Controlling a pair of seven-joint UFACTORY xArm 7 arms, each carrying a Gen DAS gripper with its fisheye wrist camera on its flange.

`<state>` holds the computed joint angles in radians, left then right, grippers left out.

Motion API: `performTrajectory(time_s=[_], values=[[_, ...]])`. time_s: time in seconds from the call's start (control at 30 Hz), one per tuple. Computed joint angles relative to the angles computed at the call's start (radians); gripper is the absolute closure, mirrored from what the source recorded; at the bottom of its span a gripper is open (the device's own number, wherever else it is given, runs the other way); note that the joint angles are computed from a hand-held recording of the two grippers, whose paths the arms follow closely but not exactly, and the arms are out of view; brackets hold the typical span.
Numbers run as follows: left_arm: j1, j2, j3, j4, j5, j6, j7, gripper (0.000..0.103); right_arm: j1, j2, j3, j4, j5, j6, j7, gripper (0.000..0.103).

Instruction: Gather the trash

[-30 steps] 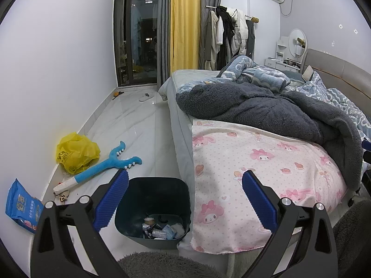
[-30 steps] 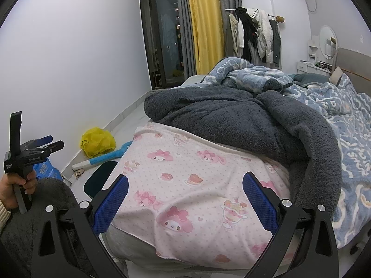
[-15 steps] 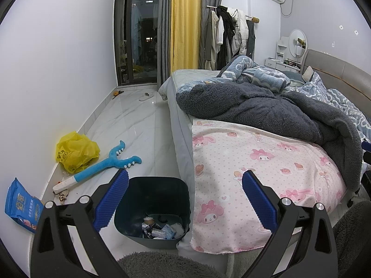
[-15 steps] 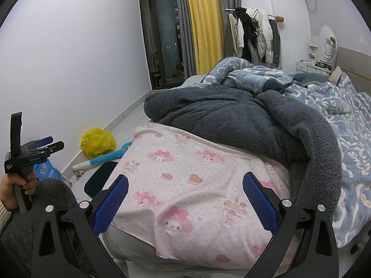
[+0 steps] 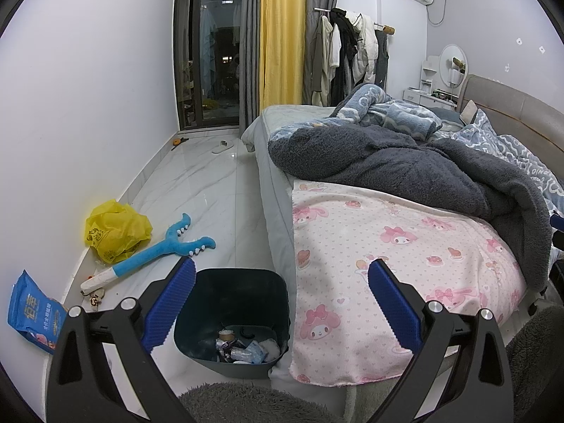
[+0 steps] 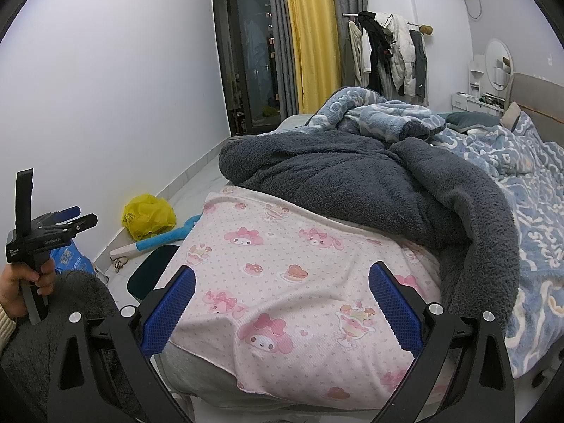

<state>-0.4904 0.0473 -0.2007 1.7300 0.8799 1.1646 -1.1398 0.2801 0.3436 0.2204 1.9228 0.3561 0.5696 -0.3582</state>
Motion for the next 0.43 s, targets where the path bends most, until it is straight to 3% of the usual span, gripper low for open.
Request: performTrajectory(time_s=[0.43], values=[[0.001,-0.001,-0.001,-0.005,-0.002,0.003,0.000,0.003,-0.001,0.001,0.001,0.001,0.000,0.001,-0.001,0.003]])
